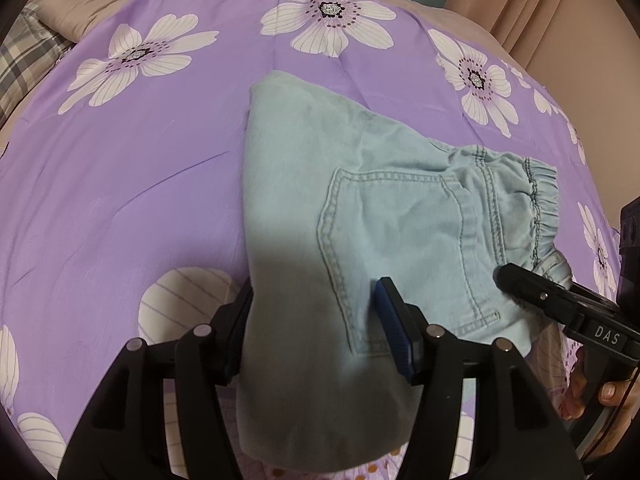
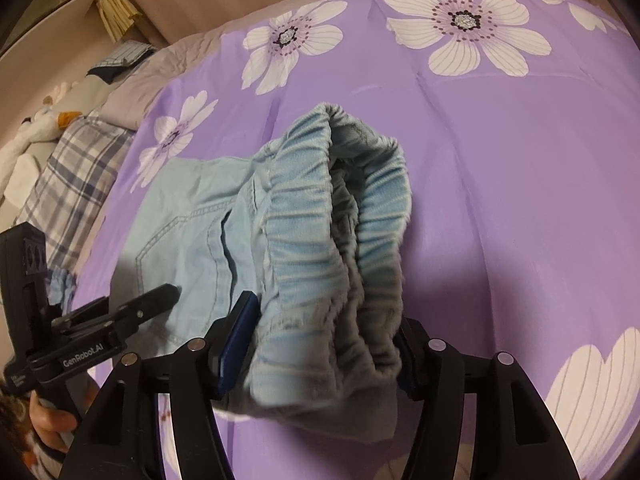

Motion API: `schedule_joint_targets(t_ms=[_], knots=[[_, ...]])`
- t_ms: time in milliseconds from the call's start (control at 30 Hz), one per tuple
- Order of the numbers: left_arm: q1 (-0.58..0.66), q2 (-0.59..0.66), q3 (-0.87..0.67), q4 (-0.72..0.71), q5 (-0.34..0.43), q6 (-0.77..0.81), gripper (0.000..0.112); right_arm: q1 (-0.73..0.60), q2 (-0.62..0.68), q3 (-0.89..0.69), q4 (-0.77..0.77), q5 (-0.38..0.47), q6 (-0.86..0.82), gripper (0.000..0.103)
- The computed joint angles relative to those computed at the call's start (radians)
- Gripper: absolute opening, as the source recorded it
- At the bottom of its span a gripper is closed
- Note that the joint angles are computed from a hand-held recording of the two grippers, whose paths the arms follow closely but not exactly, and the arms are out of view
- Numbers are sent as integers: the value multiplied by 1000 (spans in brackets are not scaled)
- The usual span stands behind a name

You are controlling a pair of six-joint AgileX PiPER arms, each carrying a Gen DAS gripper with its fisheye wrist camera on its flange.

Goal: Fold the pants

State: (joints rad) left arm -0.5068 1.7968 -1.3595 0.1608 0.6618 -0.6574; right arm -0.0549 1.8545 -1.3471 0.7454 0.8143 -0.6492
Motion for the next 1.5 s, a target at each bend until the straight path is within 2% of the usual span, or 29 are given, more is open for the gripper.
schedule_joint_targets(t_ms=[567,900,1500], knots=[[-41,-87,112,29,-4,-81,64,-36,-67,93,19,8,-2,63],[-60,-84,127,82,-9,-138,67,-25,-76,123,27,-38,-34,64],[-71,-104,159,93,-20,-165,68,-32,-89,137,23,-30,-15,64]])
